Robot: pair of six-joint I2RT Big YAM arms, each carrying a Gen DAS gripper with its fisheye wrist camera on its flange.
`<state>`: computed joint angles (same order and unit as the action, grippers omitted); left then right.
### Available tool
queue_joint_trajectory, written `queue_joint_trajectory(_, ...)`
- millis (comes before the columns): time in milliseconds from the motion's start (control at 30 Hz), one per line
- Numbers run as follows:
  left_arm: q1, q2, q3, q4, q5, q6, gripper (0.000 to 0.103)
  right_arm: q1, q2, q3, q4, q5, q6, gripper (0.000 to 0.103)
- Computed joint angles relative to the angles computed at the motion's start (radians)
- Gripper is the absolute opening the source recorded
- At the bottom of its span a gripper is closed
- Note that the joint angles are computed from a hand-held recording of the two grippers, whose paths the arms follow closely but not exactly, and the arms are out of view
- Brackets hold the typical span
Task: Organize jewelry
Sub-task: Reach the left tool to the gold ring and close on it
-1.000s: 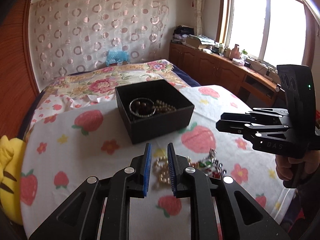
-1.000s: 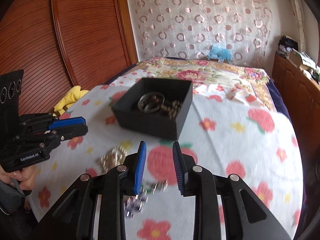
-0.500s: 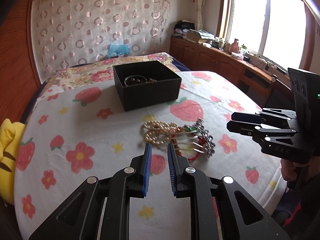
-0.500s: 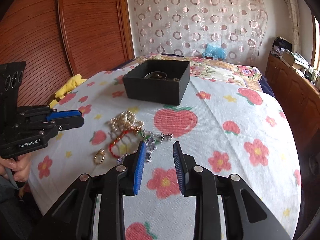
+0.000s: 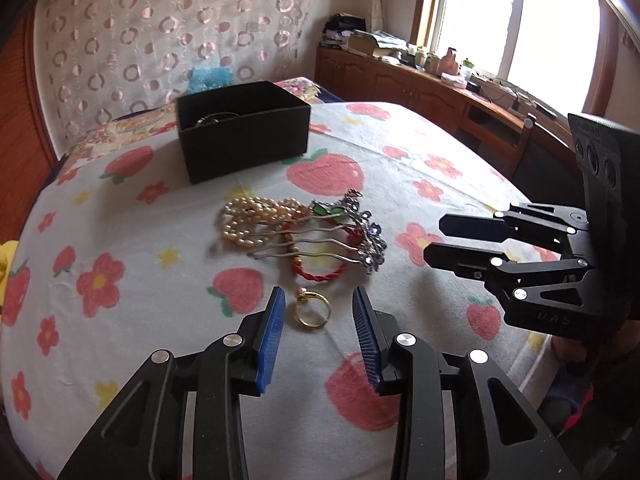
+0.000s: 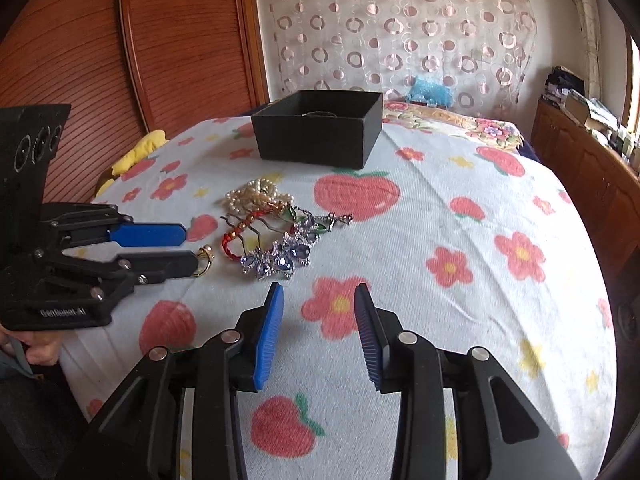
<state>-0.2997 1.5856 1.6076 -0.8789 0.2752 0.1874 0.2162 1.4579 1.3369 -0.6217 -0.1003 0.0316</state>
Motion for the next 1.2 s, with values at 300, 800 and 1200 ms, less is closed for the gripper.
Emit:
queue_joint_trajectory(300, -0.023, 0.02, 0.009, -0.016, -0.061, 0.006, 0.033, 0.0, -0.009, -0.018, 0.021, -0.001, 0.002, 0.039)
queue_joint_trajectory(800, 0.01, -0.041, -0.047, 0.055, -0.044, -0.004, 0.019, 0.007, -0.009, -0.021, 0.016, 0.019, -0.012, 0.039)
queue_joint_trajectory(1200, 0.047, -0.073, -0.08, 0.107, 0.004, -0.049, 0.019, 0.041, 0.096, 0.137, -0.078, 0.023, -0.086, 0.069)
